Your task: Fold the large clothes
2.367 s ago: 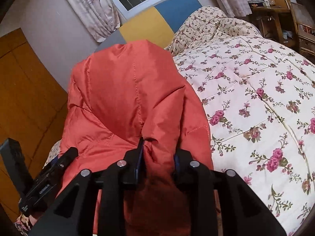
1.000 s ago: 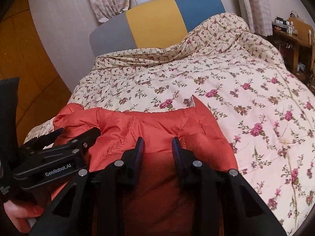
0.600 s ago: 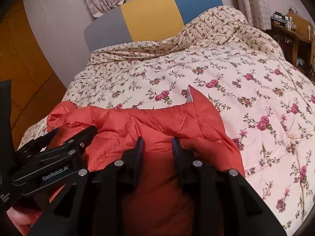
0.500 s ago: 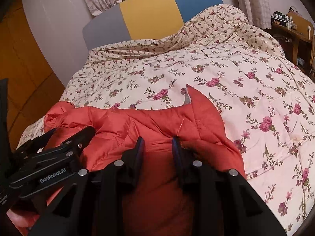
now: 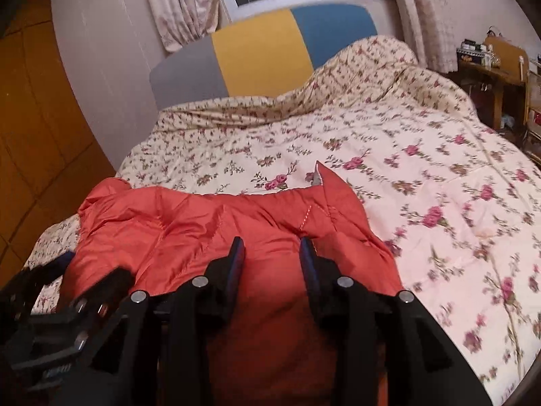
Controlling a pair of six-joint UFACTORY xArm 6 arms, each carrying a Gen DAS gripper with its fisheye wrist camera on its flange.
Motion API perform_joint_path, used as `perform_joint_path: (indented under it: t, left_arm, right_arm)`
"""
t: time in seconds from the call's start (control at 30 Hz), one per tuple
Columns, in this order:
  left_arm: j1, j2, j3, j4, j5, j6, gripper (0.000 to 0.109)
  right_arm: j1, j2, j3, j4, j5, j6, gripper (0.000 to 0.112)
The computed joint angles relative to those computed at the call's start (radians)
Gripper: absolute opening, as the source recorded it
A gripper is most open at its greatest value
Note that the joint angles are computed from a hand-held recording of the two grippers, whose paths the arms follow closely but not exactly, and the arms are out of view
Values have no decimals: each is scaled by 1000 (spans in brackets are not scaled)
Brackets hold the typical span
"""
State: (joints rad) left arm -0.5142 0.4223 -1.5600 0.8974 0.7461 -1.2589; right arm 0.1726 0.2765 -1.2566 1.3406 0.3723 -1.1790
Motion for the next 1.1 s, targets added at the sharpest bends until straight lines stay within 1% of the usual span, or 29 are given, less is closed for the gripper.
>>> perform_joint_path:
  t: [0.07, 0.13, 0.2, 0.23, 0.33, 0.37, 0.43, 0.47, 0.5, 0.57, 0.6, 0.73, 0.93, 1.1]
  left_arm:
    - [-22, -69, 87, 33, -16, -54, 100]
    - [-43, -127, 163, 75, -35, -106, 100]
    - [-78, -188, 248, 153, -48, -167, 100]
    - [-102, -214, 283, 210, -39, -199, 100]
    - [-166, -258, 354, 380, 6, -282, 100]
    - [-182, -258, 363, 418, 22, -295, 100]
    - [-200, -250, 372, 455, 44, -327, 100]
    - [-193, -252, 379, 461, 28, -346, 100]
    - [-176, -257, 387, 450, -12, -355, 100]
    - [-126, -262, 403, 424, -124, -363, 100]
    - [-110, -259, 404, 411, -156, -356, 100]
    - [-98, -220, 376, 363, -176, -292, 100]
    - [-109, -223, 384, 365, -165, -298, 100]
    - [-132, -265, 419, 373, -134, -307, 100]
  right_arm:
    - [-9, -57, 62, 48, -1, -46, 35]
    - [-20, -129, 138, 128, 1, -126, 35]
    - [-37, -200, 213, 200, 12, -205, 35]
    - [-47, -247, 262, 223, 24, -240, 36]
    - [-61, -298, 325, 210, 35, -237, 36]
    - [-62, -297, 333, 218, 32, -244, 36]
    - [-54, -281, 336, 238, 14, -273, 36]
    - [-48, -269, 329, 224, 8, -257, 36]
    - [-40, -260, 323, 214, -4, -244, 36]
    - [-26, -246, 319, 217, -27, -250, 36]
    - [-24, -236, 314, 214, -30, -248, 36]
    - [-31, -220, 304, 198, -16, -226, 36]
    - [-31, -241, 318, 199, -25, -226, 38]
    - [-69, -343, 408, 200, 22, -205, 39]
